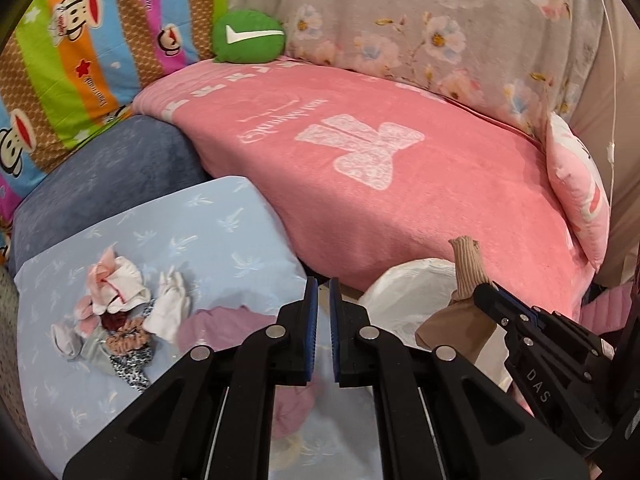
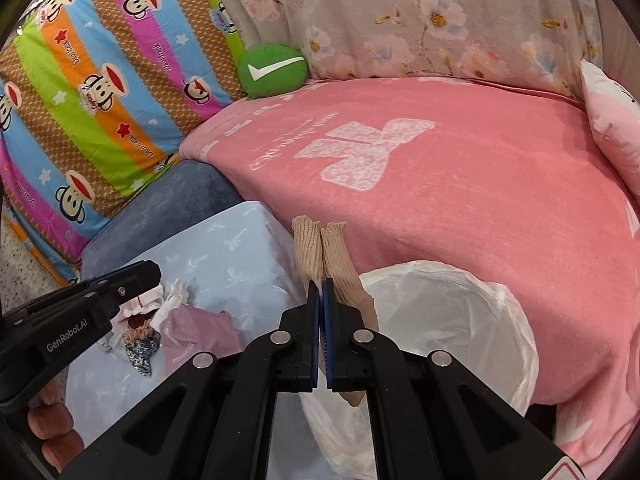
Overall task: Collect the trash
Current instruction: 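Lift the tan stockings with the right tool and carry them over the bin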
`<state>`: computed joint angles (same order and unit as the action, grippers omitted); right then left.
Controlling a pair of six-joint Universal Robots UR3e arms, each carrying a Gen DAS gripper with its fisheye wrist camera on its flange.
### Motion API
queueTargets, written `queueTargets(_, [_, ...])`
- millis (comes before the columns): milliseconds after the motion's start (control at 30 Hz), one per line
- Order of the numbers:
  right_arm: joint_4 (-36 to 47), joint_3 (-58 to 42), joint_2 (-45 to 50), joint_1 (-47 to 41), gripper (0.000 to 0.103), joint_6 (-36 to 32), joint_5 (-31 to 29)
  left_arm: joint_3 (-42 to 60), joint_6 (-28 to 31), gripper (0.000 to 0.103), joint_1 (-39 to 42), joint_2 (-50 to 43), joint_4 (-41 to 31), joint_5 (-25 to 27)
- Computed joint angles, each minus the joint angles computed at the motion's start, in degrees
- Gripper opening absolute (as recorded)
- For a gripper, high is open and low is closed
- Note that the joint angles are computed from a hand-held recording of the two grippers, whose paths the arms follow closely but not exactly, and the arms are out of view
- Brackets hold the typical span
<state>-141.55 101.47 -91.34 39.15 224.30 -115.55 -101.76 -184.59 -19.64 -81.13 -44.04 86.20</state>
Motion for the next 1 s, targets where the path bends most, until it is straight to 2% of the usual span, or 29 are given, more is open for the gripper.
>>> queueTargets(133, [-0.6,5.7,-3.9,-0.7,0.002,1.3,0.1,-4.1,0.2,0.01,0.3,0.9,0.9,-0.1])
queueTargets(200, [-1.2,7.8,-4.7,-0.8,0.002,2.3,0.4,-7.7,-0.1,0.029,1.7,1.5,1.0,-0.8])
queueTargets(267, [-1.9,9.2,-4.7,-0.3,0.002,3.0,-0.1,-11.1,-1.2,0.039,2.9,1.9,1.9,-1.0])
queueTargets(333, [-2.4,9.7,-4.3,0.0,0.002,3.7,0.0,-14.2,-1.7,0.04,4.1,1.8,2.5,-1.3])
queueTargets(433, [-3.8,10.8,-3.7,0.4,0.002,4.5,0.8,-16.6,-2.8,0.047,4.8,1.7,2.7,0.4])
queueTargets(700, [-4.2,9.6,-1.1,3.3,0.002,6.0,0.1,-25.6,-1.2,0.058,13.5,10.3,2.0,-4.9])
queueTargets(800, [-4.8,9.1,-0.1,3.4,0.002,6.0,0.6,-26.5,-1.2,0.057,13.3,9.1,3.6,-4.4])
queueTargets(833, [-4.9,9.0,0.2,3.4,0.002,5.9,0.8,-26.3,-1.0,0.053,12.8,8.5,4.3,-3.7])
queueTargets(900, [-4.8,8.5,0.8,3.5,0.002,5.8,1.1,-25.3,0.0,0.027,11.8,6.7,5.0,-4.1])
queueTargets(1000, [-4.6,7.7,1.4,3.9,0.002,5.8,1.1,-23.3,0.6,0.007,10.4,4.6,4.8,-4.5])
